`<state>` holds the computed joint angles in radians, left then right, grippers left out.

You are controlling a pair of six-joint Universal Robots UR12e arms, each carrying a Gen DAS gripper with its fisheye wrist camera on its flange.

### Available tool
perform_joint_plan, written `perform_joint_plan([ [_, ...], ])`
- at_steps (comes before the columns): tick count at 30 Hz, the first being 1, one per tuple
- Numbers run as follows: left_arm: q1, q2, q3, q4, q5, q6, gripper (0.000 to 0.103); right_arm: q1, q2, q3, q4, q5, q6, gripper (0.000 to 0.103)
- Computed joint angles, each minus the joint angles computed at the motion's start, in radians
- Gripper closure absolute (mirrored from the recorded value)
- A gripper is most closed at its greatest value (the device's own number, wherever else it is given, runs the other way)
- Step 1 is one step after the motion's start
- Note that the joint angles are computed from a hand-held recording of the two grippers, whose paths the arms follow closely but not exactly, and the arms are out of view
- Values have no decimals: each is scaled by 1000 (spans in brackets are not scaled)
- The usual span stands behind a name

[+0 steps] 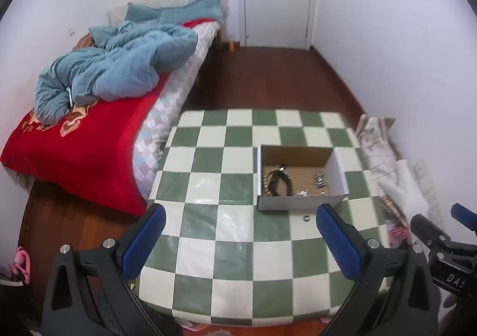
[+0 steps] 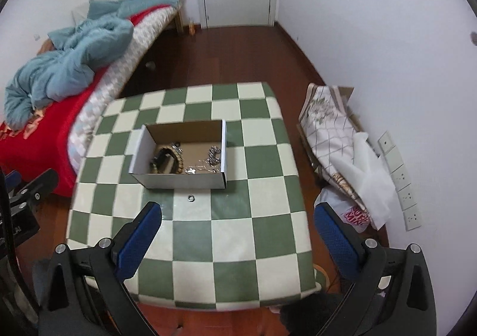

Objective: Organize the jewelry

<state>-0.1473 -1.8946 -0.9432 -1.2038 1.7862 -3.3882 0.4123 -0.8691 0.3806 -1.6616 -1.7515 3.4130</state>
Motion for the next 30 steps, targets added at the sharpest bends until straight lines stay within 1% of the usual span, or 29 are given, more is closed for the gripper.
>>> perform_joint_plan([
  [3,-11,26,-11,27,16,15,0,11,-59,74,-69,-29,-9,0],
  [8,-26,67,-28,45,23,8,0,23,-131,152,-140,-57,1,0],
  [10,-31,76,-30,46,28,3,0,26,-150,169,-159,-63,6,0],
  [12,-37,80,-27,39,42,0,0,27,-159,169,-160,-64,2,0],
  [14,-43,80,-18,24,65,-20,0,29,-169,171,-163,-69,4,0],
  [16,-44,78,-4,15,68,-30,0,30,-173,165,-160,-69,2,0],
  [20,-46,65,27,11,73,-34,0,28,-156,110,-128,-74,-1,0],
  [24,-49,43,61,3,92,-39,0,20,-105,12,-77,-69,5,0],
  [26,-48,23,89,-11,99,-42,0,15,-73,-41,-55,-67,9,0],
  [29,-47,-3,123,-34,98,-40,0,7,-9,-153,-2,-60,12,0],
  [30,-46,-13,135,-42,98,-40,0,4,20,-206,25,-57,15,0],
])
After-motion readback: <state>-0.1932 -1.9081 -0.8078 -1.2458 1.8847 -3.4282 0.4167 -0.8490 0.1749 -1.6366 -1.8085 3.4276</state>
